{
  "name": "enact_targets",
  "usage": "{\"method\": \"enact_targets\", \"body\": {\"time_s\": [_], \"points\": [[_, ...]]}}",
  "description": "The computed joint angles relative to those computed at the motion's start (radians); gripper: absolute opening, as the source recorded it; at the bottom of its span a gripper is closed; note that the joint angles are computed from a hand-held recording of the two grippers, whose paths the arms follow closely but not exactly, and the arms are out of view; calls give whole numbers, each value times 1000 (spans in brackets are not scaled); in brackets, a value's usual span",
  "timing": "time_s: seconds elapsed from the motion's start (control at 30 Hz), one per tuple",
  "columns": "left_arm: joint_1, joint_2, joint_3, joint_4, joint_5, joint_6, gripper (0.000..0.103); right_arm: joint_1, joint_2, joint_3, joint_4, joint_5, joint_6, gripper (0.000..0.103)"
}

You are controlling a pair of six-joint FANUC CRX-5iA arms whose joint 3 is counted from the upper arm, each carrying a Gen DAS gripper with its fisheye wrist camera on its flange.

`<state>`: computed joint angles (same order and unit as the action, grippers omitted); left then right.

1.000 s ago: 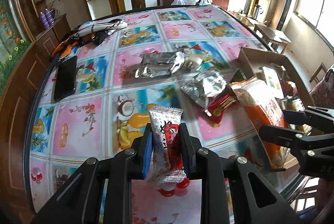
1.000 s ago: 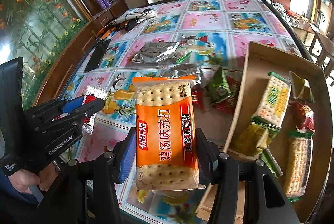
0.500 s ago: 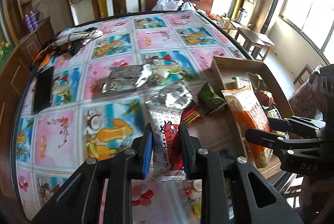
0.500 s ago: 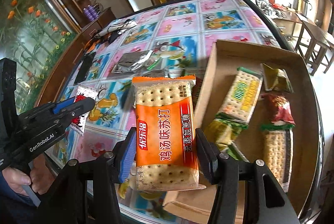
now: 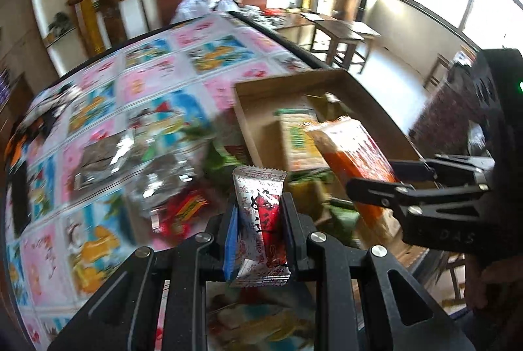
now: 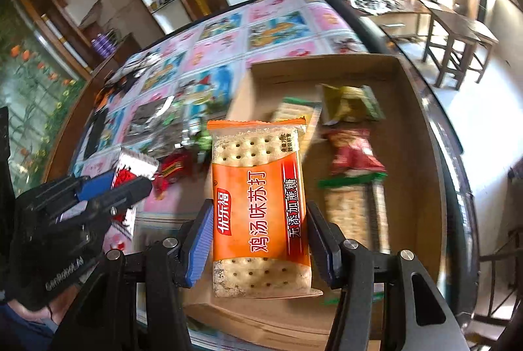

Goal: Organize snacks
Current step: 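Lower the orange cracker pack into the box with the right tool while the left tool drops the candy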

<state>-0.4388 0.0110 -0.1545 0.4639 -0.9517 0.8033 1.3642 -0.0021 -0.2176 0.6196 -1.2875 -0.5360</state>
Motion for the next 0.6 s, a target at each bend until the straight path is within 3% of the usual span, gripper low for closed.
{"method": "enact_targets", "body": {"time_s": [0.3,0.6], "points": [[-92,51,10,18,-38,-81,23,48,-66,-61,-65,-99,-115,58],[-142,78,11,4,-59,-112,23,66,-100,-94,-125,-117,-162,58]]}}
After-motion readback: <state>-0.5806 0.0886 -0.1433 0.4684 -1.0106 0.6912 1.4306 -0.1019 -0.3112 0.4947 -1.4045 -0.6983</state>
